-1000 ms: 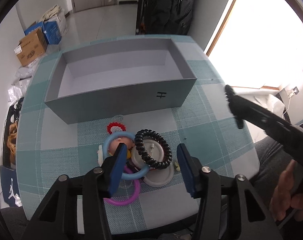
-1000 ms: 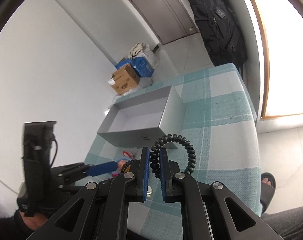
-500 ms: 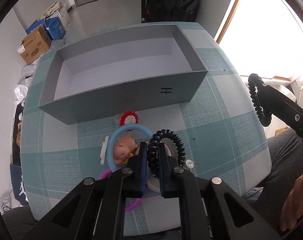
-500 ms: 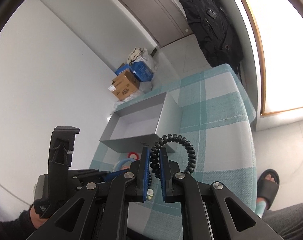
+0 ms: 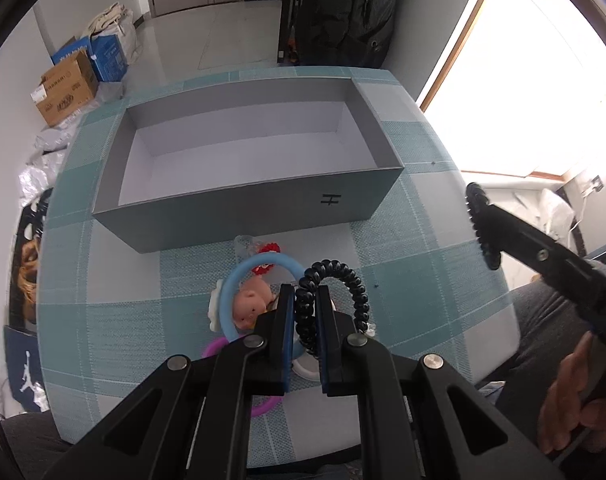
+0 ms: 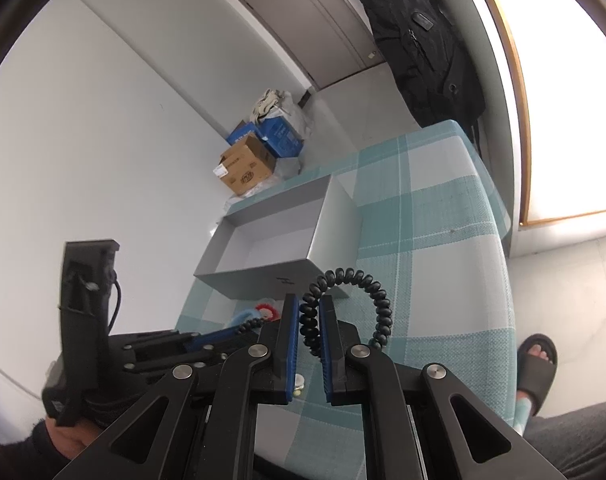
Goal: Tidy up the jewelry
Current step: 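Lift the black spiral bracelets with the right gripper while the left gripper grasps one too, then carry the black spiral bracelets into the grey box and open both grippers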
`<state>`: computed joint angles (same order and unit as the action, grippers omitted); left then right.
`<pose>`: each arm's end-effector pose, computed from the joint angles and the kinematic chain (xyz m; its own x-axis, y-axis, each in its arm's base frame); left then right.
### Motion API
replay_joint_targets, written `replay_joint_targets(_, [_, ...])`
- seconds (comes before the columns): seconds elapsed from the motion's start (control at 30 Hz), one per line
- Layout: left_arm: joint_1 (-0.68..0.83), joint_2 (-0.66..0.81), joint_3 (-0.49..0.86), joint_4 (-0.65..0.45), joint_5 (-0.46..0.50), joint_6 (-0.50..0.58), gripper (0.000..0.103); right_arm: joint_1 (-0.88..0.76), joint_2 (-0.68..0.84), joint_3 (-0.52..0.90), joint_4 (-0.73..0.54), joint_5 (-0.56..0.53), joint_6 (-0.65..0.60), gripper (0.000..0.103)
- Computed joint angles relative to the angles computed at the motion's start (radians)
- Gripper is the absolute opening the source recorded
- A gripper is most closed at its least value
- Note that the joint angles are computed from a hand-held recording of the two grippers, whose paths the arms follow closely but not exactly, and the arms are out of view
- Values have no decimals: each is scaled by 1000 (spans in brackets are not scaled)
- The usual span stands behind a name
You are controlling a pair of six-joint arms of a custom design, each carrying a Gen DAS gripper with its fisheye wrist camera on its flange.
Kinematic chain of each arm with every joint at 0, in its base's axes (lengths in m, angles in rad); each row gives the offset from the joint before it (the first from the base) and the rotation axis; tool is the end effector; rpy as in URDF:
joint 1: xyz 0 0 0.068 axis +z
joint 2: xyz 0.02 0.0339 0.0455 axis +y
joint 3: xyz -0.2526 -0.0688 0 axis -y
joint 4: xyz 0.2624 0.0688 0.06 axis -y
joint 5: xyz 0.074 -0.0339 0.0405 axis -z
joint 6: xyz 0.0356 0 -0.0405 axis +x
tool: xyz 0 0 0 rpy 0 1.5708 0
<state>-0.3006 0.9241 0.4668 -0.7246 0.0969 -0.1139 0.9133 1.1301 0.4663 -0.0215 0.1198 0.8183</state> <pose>0.1625 -0.0540 0.1518 -0.9156 0.1654 -0.3665 0.2272 0.9649 -0.1320 0.1504 0.1878 0.1584 -0.7967 0.1540 -0.5844 -0.2161 0.8304 0.5135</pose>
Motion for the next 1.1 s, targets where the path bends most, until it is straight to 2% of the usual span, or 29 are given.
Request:
replay_joint_targets(0.17, [5, 31, -7, 23, 2, 2, 6, 6, 24, 11, -4, 7, 0, 10])
replay_joint_targets(0.3, [-3, -12, -16, 21, -36, -1, 6, 16, 52, 26, -10, 16, -3, 10])
replay_joint_targets(0.4, [48, -13, -14, 14, 38, 23, 6, 23, 76, 40, -12, 20, 0, 10])
replay_joint_targets(0.73, [165, -33, -4, -6, 175, 92, 6, 31, 141, 73, 3, 16, -17, 10])
replay_joint_targets(0.97, [358, 3, 32, -38, 367, 173, 6, 46, 147, 80, 36, 22, -44, 10])
replay_joint_targets(1.1, [421, 28, 59, -40, 420, 200, 6, 49, 153, 96, 72, 15, -69, 10])
